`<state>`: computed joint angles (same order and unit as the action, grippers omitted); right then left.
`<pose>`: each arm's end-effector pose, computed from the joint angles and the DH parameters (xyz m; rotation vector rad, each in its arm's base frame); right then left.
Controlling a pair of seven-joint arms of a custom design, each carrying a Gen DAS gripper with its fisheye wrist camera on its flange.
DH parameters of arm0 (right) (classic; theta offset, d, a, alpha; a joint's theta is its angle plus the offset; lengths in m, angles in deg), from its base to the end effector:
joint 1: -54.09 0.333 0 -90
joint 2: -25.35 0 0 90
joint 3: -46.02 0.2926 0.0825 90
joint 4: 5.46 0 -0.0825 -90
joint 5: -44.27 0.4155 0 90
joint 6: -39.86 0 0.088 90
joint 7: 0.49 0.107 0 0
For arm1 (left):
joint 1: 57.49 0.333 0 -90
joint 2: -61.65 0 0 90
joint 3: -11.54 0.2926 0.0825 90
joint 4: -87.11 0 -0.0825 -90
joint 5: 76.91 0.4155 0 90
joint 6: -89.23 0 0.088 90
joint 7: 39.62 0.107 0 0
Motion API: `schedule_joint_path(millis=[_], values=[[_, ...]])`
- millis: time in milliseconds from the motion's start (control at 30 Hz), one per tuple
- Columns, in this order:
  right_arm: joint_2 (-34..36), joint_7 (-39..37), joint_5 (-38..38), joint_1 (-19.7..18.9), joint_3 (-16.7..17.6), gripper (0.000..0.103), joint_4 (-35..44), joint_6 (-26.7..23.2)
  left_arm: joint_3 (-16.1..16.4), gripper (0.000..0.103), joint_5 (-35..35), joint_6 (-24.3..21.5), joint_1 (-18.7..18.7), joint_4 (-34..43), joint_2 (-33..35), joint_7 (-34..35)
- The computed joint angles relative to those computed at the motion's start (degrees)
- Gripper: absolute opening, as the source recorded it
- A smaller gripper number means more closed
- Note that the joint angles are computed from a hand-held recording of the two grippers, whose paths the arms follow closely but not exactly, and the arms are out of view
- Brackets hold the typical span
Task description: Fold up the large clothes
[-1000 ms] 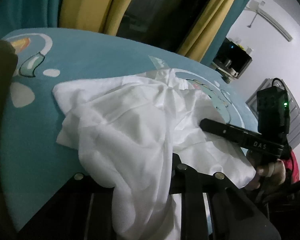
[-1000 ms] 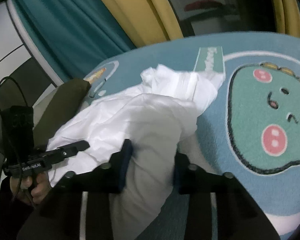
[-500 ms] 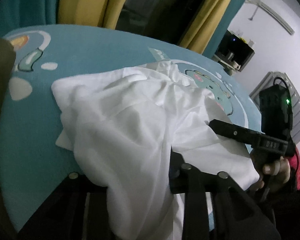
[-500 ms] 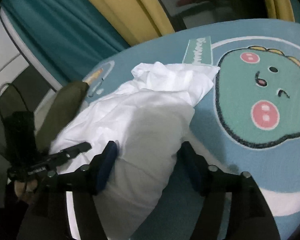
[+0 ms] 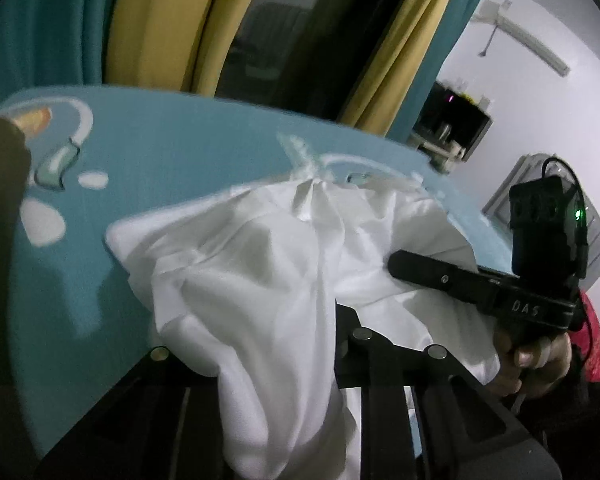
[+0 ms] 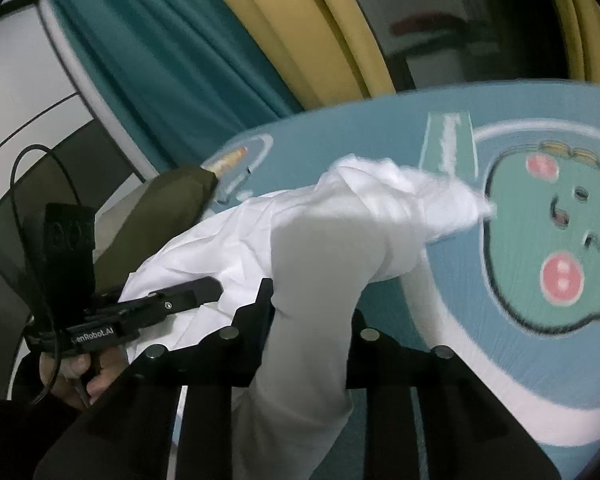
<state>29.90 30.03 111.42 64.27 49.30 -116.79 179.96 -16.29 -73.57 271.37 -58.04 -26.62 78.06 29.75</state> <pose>0.6221 0.1493 0.4502 -1.8469 1.1212 0.0060 0.5961 -0.3036 0.4102 -1.7365 1.9397 -1.2861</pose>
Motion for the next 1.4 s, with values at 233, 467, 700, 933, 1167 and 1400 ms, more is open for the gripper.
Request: schedule_joint_path(millis=[233, 467, 700, 933, 1167, 1400], values=[[-1.3, -3.1, 1.4, 1.5, 0.6, 0.022, 2.3, 2.6, 1.7, 0.02, 2.1, 1.8, -0.2, -0.5, -4.0, 0.0], [0.9, -5.9, 4.2, 2.6, 1.7, 0.021, 8.7, 2.9, 10.9, 0.02, 7.0, 2.3, -6.1, -0.6, -8.9, -2.0], [5.3, -4.5, 6.6, 2.8, 3.8, 0.021, 16.5, 0.2, 18.3, 0.021, 16.1, 0.9, -9.2, -2.2, -14.5, -8.2], [13.1, 2.7, 0.1, 4.2, 5.7, 0.021, 22.2, 0.0, 17.3, 0.021, 4.8, -6.7, -6.6, -1.9, -13.1, 2.2], [22.0, 15.8, -17.2, 6.7, 5.8, 0.026, 27.5, 3.8, 13.5, 0.029, -9.2, -15.2, -1.9, 2.5, -5.1, 11.9], [25.4, 23.8, -28.0, 5.8, 6.3, 0.054, 29.2, 2.8, 12.5, 0.042, -14.1, -18.5, -0.6, 3.5, -3.1, 15.7]])
